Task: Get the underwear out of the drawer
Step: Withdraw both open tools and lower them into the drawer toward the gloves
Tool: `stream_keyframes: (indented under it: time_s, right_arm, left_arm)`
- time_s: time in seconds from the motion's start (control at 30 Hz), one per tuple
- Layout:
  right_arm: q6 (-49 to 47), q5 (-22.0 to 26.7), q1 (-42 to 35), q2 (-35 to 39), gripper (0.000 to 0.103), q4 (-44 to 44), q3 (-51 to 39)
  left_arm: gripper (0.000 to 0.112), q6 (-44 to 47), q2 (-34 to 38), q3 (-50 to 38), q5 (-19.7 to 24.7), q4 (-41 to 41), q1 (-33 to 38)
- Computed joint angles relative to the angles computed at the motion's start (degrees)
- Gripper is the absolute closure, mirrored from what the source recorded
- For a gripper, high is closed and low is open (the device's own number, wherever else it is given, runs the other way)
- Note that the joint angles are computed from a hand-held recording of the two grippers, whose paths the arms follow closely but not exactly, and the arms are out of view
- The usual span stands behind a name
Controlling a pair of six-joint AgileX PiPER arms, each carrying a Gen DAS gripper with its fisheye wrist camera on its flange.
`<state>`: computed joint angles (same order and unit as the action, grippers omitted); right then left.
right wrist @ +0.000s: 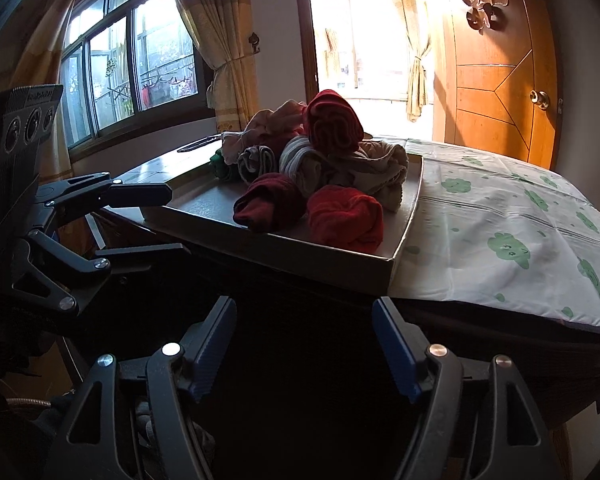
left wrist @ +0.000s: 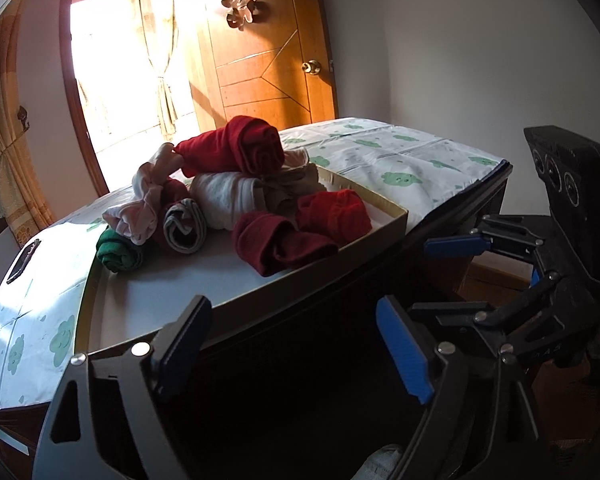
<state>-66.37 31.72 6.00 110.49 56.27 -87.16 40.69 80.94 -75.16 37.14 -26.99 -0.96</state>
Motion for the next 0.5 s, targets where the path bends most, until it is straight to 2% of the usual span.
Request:
stream_keyframes:
  time_s: [0.17,0.5]
  right_arm:
    - [4.3,6.0,1.7,1.6,0.03,-7.6,-1.7]
    - [17.5,24.9,6.6,11.8,0.031,-24.6,-16.9]
  left_arm:
    - [0.025,4.2,-2.5,4.8,1.0,-1.8,3.4]
    - [0.024,9.0,-2.2,8.7,6.3,0.8,10.0]
